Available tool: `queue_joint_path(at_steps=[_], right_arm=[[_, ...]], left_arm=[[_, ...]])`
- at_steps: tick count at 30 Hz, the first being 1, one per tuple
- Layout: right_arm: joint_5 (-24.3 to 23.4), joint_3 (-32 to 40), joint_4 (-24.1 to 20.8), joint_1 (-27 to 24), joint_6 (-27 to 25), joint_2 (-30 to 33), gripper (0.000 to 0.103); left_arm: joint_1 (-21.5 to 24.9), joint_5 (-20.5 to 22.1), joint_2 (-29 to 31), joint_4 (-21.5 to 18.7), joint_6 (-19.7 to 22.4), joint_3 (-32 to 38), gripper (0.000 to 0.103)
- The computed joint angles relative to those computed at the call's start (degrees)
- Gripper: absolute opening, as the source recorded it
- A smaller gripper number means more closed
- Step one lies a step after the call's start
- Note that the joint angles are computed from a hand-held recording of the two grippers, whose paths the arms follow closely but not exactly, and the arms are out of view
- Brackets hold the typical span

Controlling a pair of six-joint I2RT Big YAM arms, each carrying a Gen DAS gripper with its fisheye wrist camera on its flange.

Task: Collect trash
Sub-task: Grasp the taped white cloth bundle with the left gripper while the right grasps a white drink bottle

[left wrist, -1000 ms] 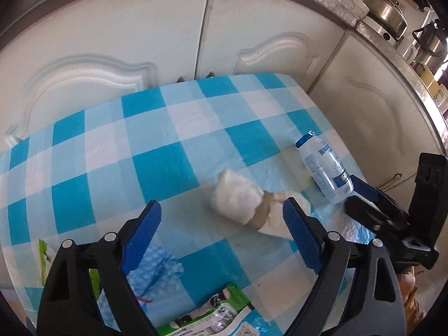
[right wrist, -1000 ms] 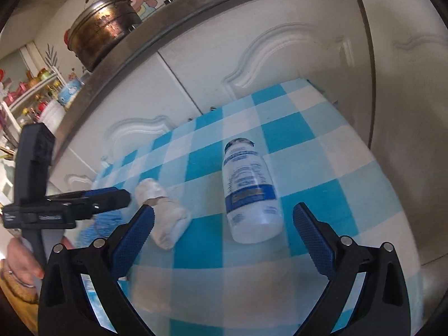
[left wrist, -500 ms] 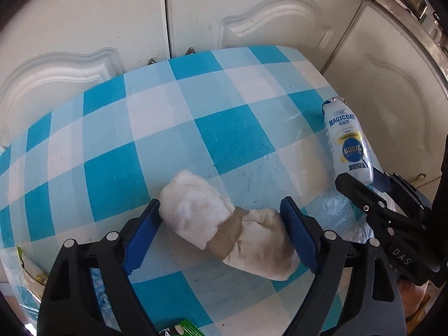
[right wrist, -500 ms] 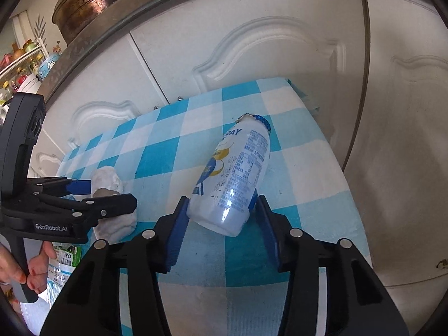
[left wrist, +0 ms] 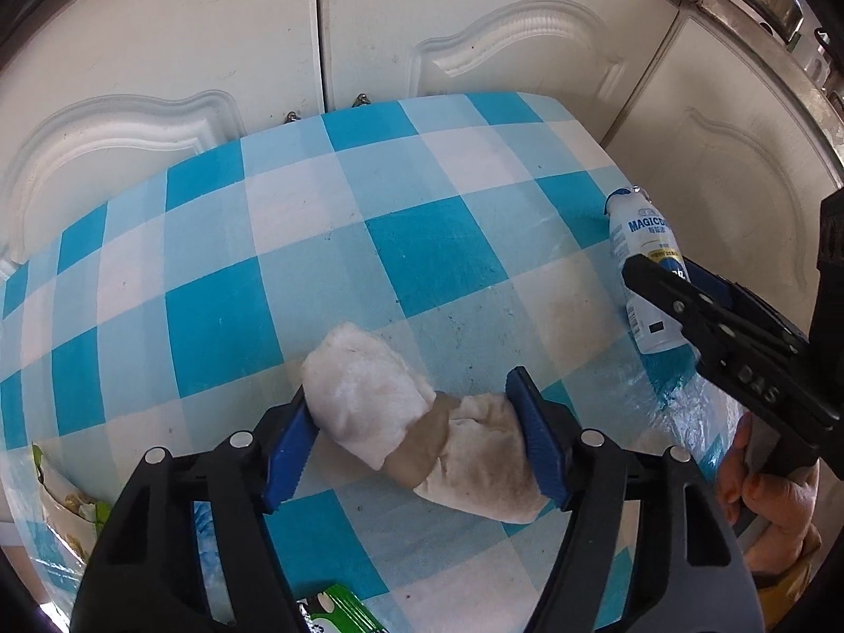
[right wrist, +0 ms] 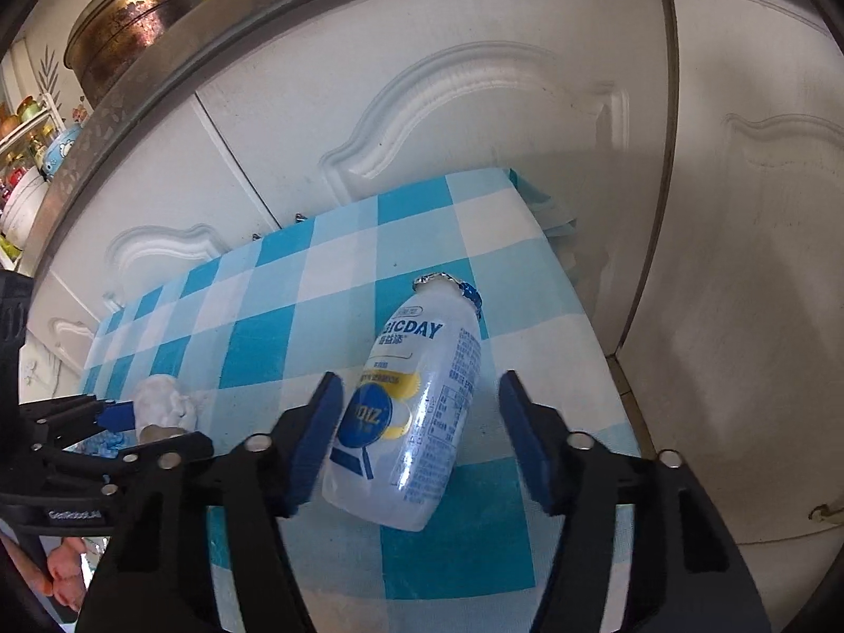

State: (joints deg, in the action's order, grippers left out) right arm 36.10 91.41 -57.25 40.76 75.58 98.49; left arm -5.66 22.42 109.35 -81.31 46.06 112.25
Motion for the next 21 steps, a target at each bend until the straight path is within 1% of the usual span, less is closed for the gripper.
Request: queue_joint_path(at_steps=[1,2,3,6,7,9,10,11,12,14,16,18,19,20,21], right_arm=[[-0.1,0.1,-0.5,0.0,0.6,0.3,0.045],[0.7,0.5,-1.7,0.2,1.0,0.6,0.044],[1.0,0.2,-1.3,0.5,1.0,0.5,0.044],[1.5,-1.5,1.1,1.5,2.4,-0.4,0.044],[1.6,-2.7,2.9,1.9,2.7,-1.0,0.044],[2.2,-4.2,5.9,3.0,3.2,-2.1,0.044],[2.7,-4.6,7.0,3.6,3.4,-2.4,0.044],[3.0,-4.4,7.3,4.2,3.5,-2.3,0.044],[3.1,-4.0,7.6,4.7,3.4,-2.1,0.044],[2.8,-3.2,8.8,5.9,2.7,-1.4,0.044],[2.1,-1.2,8.1,6.9,1.7,0.1,0.044],[1.2,0.1,8.5,7.9,0.8,1.1,0.044],[1.1,0.9,8.4,8.6,0.5,1.7,0.044],[1.1,2.0,7.7,9.3,0.3,2.5,0.044],[1.2,3.0,6.9,9.9,0.3,3.2,0.044]], left_arm=[[0.1,0.2,0.2,-0.4,0.0,0.3,0.069],[0.3,0.5,0.4,-0.9,0.0,0.7,0.068],[0.6,1.0,0.7,-1.7,0.1,1.3,0.067],[1.3,2.0,1.3,-3.7,0.0,3.0,0.062],[1.7,2.5,1.7,-4.7,-0.1,4.0,0.060],[2.3,3.6,2.0,-6.0,-0.2,5.2,0.058],[2.5,3.9,2.0,-6.2,0.0,5.6,0.036],[2.6,3.9,2.7,-7.8,0.2,6.6,0.033],[3.0,4.1,3.0,-8.8,0.1,7.3,0.033],[3.3,3.5,2.6,-9.1,1.2,6.9,0.034],[3.8,3.4,2.5,-9.9,1.0,6.6,0.034],[4.0,3.5,2.4,-11.7,2.4,6.6,0.041],[4.2,3.6,1.8,-11.3,2.3,5.7,0.047],[4.4,3.8,1.2,-11.1,2.5,4.9,0.050],[4.5,3.7,0.5,-10.8,2.9,3.8,0.050]])
